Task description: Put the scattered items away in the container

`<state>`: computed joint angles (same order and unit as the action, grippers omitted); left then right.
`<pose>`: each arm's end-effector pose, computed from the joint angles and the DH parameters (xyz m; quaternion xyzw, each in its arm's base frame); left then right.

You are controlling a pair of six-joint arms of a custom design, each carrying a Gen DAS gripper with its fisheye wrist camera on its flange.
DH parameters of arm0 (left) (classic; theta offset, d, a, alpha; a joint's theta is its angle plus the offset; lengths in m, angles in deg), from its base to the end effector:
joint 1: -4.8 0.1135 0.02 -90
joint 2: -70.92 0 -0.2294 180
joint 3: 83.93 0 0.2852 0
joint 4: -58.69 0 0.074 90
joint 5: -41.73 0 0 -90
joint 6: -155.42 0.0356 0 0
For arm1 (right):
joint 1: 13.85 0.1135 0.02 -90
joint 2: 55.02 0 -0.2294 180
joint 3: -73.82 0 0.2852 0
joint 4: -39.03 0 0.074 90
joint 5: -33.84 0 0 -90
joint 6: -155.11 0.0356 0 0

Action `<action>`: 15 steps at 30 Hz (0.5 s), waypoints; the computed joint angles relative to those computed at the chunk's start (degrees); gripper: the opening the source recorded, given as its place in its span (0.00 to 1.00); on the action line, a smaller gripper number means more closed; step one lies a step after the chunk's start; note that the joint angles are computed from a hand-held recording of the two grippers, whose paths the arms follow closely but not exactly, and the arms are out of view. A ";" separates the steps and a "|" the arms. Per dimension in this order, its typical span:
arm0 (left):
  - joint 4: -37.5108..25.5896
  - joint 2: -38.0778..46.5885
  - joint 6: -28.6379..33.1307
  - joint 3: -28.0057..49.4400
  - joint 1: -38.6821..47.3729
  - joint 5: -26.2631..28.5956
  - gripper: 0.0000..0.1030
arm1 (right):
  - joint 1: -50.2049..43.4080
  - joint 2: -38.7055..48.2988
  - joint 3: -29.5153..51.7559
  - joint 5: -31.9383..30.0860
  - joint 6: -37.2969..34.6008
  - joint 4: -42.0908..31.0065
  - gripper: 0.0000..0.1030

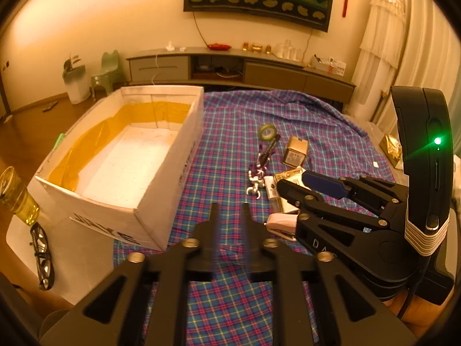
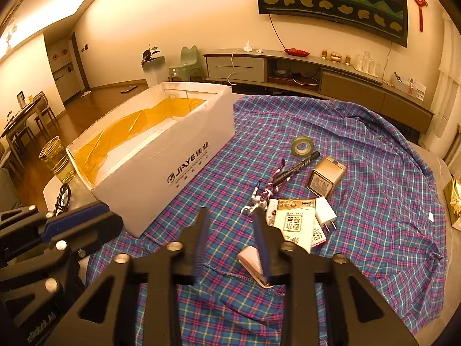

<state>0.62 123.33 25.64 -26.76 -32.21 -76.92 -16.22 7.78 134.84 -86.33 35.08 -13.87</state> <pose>0.1917 -0.1231 0.2346 -0.1001 0.9175 -0.0053 0.3849 0.2613 0.0071 0.2232 -0.2966 0.8745 0.1564 0.3505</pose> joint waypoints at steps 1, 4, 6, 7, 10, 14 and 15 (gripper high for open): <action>0.09 0.49 -0.23 0.19 0.13 -0.11 0.36 | -0.44 0.43 0.08 -0.04 -0.03 0.30 0.48; 0.91 1.96 -0.33 0.62 0.62 0.52 0.45 | -2.07 2.60 0.72 -0.82 -0.11 1.17 0.59; 1.61 3.16 -0.30 0.97 0.69 0.79 0.46 | -3.06 4.24 1.32 -1.46 -0.46 1.48 0.63; 1.95 4.00 -0.18 1.25 0.59 0.87 0.46 | -3.43 4.97 1.54 -1.68 -0.62 1.65 0.64; 2.94 6.85 0.41 2.40 0.37 1.02 0.47 | -4.41 7.83 2.60 -2.05 -1.01 2.07 0.65; 5.19 10.91 1.94 3.77 1.01 2.76 0.48 | -5.78 11.99 4.28 -2.29 -1.52 2.59 0.67; 5.84 12.21 2.31 4.22 1.23 3.27 0.49 | -6.17 13.30 4.90 -2.33 -1.59 2.68 0.67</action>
